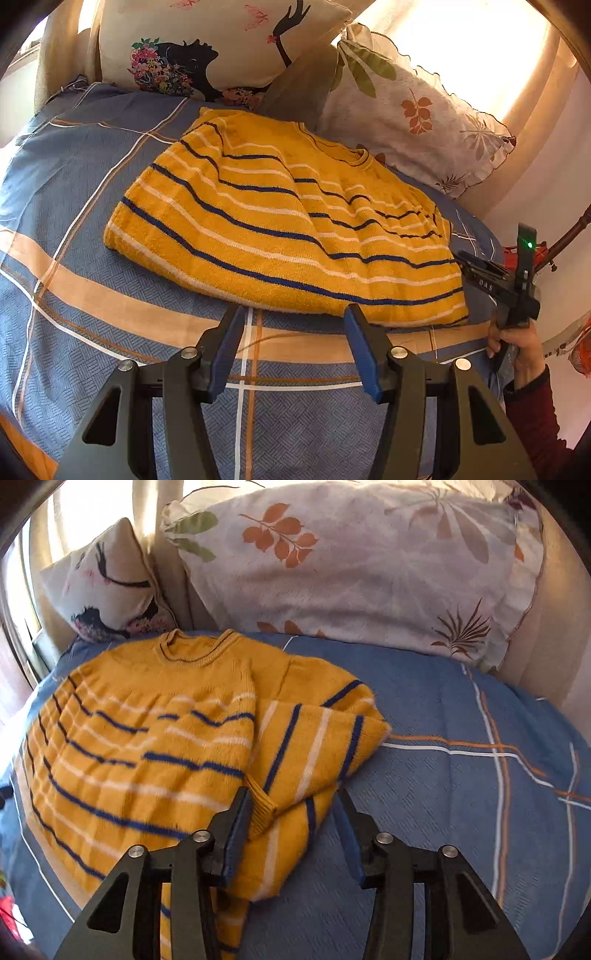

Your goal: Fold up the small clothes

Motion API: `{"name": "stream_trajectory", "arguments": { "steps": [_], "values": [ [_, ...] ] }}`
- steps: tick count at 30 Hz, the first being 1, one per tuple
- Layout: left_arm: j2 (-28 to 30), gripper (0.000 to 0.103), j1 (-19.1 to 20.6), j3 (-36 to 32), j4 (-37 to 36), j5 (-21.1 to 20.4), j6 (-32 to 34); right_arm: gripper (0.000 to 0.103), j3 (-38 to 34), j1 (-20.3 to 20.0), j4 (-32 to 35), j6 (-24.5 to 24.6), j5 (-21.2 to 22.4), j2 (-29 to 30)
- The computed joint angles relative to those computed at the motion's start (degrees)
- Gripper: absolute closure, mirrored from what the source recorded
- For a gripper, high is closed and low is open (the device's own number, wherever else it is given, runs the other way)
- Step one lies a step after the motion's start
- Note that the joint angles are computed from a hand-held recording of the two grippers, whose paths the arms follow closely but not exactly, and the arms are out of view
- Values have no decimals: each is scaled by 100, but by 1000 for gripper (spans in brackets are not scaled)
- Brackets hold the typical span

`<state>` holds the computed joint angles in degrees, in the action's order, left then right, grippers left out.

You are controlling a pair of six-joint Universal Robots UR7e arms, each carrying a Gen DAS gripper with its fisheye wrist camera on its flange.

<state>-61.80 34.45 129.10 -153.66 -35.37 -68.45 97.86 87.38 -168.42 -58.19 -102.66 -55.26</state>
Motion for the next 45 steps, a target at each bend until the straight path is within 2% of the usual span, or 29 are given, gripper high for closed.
{"name": "stream_trajectory", "arguments": {
  "steps": [1,2,3,4,6,9,11,15,17,21,25,28,31,34,36,39,41,43,45],
  "values": [
    [34,48,45,-14,-83,-18,40,30,100,-25,-345,-199,-230,-3],
    [66,48,94,-21,-192,-51,84,28,139,-40,-659,-384,-548,54],
    [95,48,142,-27,-289,-91,111,27,188,-84,-803,-425,-626,26],
    [108,48,184,-29,-346,-126,117,27,202,-152,-766,-296,-547,-73],
    [89,48,219,-16,-341,-117,33,27,168,-204,-676,57,-704,-216],
    [-88,48,159,109,-115,92,-325,27,296,-343,-318,587,-67,-675],
    [-316,48,122,213,288,276,-778,26,406,-415,-30,867,380,-976],
    [-888,48,188,446,1040,476,-1664,26,675,-298,45,1048,794,-1222],
    [-1128,48,251,607,1033,512,-1843,26,819,-178,90,1022,894,-1279],
    [-1308,47,410,868,325,579,-1528,25,900,115,576,949,1035,-1245],
    [-1208,47,596,851,-168,551,-1026,25,824,491,970,990,877,-917],
    [-1076,38,710,850,-684,488,-604,25,714,745,1300,1122,808,-608],
    [-905,31,832,897,-1554,414,-94,25,446,988,1770,1387,782,-206],
    [-626,21,934,958,-2771,306,472,25,4,1248,2247,1738,776,331],
    [-472,21,1036,974,-3529,62,854,25,-392,1432,2621,1991,684,757],
    [-241,24,1169,1053,-4663,-418,1271,25,-1016,1709,3107,2333,471,1388],
    [-157,43,1269,1060,-4908,-619,1350,24,-1409,1888,3340,2468,249,1768],
    [-58,48,1378,1076,-5187,-783,1417,19,-1708,2065,3410,2536,-30,2089],
    [47,48,1398,1098,-5468,-820,1521,19,-1973,2245,3477,2506,-431,2395]
  ]
}}
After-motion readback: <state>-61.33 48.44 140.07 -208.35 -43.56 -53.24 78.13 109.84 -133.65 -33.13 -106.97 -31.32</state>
